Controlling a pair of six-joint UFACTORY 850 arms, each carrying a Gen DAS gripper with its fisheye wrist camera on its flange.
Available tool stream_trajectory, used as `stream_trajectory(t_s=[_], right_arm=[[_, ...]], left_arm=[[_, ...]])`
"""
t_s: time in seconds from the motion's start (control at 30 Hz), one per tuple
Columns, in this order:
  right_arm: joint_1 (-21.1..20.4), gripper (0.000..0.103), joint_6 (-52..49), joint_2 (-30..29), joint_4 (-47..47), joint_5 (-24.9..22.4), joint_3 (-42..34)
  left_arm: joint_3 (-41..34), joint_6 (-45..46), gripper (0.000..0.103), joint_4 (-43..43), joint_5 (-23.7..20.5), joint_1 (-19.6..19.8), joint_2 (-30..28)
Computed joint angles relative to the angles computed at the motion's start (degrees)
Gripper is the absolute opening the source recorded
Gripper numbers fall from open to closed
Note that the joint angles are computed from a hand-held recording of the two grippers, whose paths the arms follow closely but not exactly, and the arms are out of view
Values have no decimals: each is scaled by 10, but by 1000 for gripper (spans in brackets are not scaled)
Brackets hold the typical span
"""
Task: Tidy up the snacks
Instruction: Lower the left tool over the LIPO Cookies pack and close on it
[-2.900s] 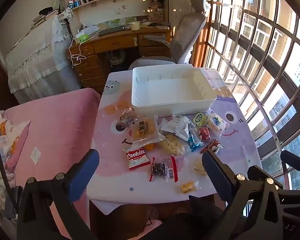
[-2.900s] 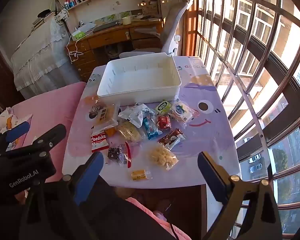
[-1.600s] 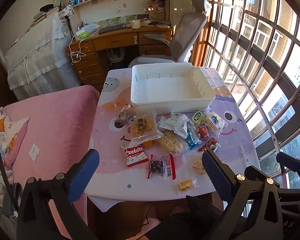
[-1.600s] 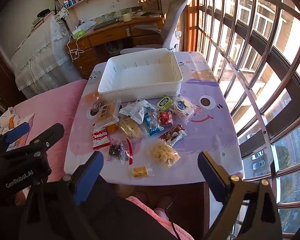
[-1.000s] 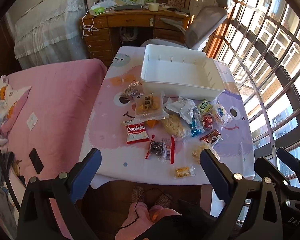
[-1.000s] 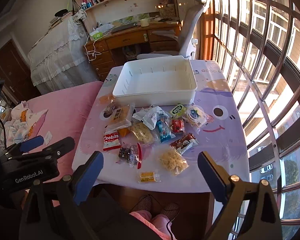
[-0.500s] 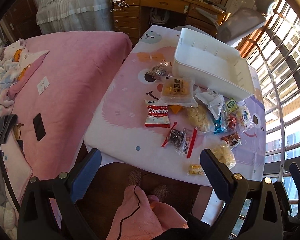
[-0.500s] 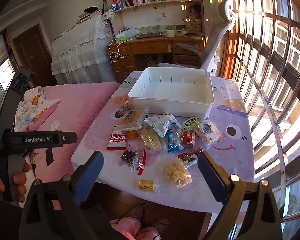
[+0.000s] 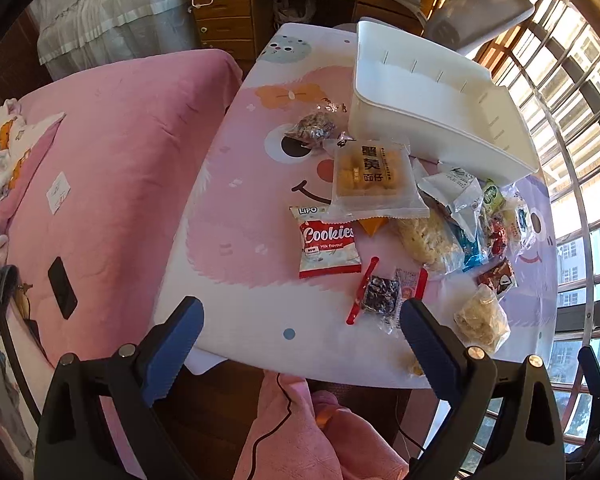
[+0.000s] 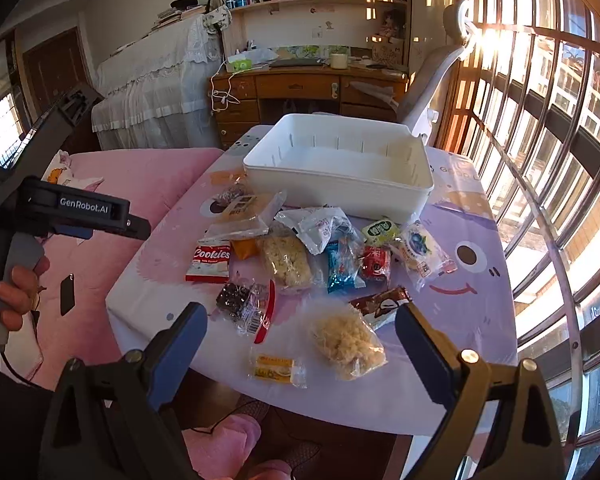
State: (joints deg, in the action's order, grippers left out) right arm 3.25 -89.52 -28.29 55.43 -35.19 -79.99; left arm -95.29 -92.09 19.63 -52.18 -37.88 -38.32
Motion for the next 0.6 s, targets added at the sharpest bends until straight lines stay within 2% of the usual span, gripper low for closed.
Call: stream_trajectory(t_s=[0.13,0.33,0.47,0.6], right_arm=[[17,96,40,-4,-26,41,15],[46,96,156,-13,-119,94,30],[61,96,235,-22,-178,108,32],[74,96,355,-36,-270,115,24]], left_arm=[[18,58,99,-21,50,22,-7],[13,167,99,-84,88,51,-37],[-3,231,99,-133,103,69,-65],[-26,292,98,-193,99,85,-96]])
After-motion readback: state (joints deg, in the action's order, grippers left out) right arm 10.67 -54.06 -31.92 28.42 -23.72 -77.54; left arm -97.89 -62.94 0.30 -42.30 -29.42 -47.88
